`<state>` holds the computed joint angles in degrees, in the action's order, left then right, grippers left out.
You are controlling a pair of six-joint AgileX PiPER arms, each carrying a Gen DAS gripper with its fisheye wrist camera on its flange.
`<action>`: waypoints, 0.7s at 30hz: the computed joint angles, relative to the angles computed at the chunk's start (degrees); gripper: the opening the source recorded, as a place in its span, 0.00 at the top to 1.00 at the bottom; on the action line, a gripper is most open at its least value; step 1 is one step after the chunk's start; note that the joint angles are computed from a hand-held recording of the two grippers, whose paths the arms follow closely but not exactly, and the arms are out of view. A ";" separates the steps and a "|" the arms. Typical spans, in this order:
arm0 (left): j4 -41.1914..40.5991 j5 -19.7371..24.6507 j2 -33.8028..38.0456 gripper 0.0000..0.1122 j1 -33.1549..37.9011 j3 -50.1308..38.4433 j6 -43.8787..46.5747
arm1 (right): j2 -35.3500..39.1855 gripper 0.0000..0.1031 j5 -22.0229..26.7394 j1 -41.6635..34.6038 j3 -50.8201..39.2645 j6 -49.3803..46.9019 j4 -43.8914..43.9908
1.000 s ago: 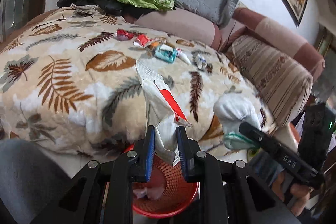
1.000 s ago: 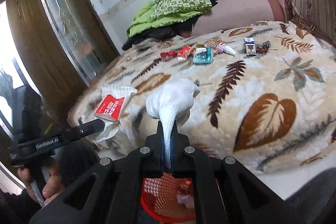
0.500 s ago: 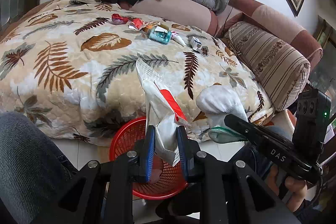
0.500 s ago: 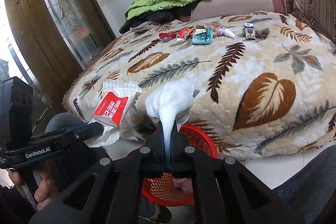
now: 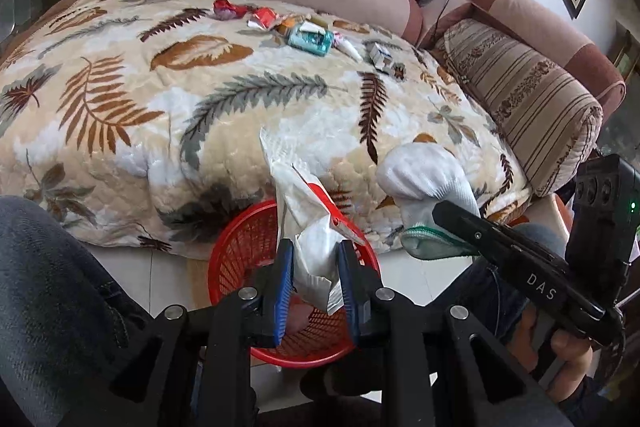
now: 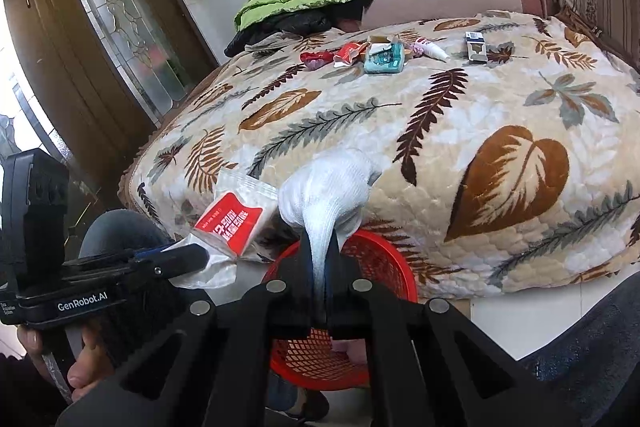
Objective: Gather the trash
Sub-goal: 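Carry both items to the red wastebasket and open both grippers over it, then move both tools back over the remaining trash on the bed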
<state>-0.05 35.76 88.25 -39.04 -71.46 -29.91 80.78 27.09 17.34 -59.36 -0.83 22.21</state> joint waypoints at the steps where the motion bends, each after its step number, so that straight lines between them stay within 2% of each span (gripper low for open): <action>1: -2.34 0.76 0.73 0.77 0.51 -0.50 2.01 | 0.26 0.95 0.09 -0.29 0.07 -1.25 1.31; 2: -3.32 1.17 1.05 0.77 0.72 -0.66 2.73 | 0.74 0.93 0.62 -0.76 0.01 -3.62 3.66; 4: -3.78 2.27 1.91 0.74 0.96 -1.26 2.73 | 1.45 0.81 1.13 -0.53 -0.34 -1.52 1.64; 5: -3.98 2.54 2.06 0.69 1.19 -1.31 2.62 | 1.69 0.64 1.14 -0.47 -0.44 0.05 0.20; 6: -4.91 2.43 1.98 0.67 1.59 -1.10 3.07 | 1.52 0.53 1.01 -0.84 -0.27 -0.40 1.04; 12: -4.78 2.87 1.77 0.61 3.01 -3.50 3.59 | -0.50 0.50 -0.06 -2.73 -0.13 -3.25 4.59; 14: -3.58 3.82 2.73 0.46 4.05 -6.95 3.83 | -0.30 0.45 0.60 -4.33 -2.02 -6.49 7.42; 15: -2.60 4.25 3.36 0.43 4.77 -9.36 3.57 | 0.13 0.39 1.02 -5.11 -3.31 -8.05 8.81; 17: -3.02 5.19 5.02 0.32 6.62 -14.04 4.59 | 1.19 0.34 1.33 -6.50 -6.74 -10.10 9.69; 21: -6.02 8.35 11.40 0.32 11.13 -27.28 7.84 | 6.15 0.28 2.31 -8.89 -17.24 -9.86 7.11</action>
<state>-6.07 44.11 99.65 -27.91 -98.74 -22.07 86.93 29.41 8.45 -76.60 -10.69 29.32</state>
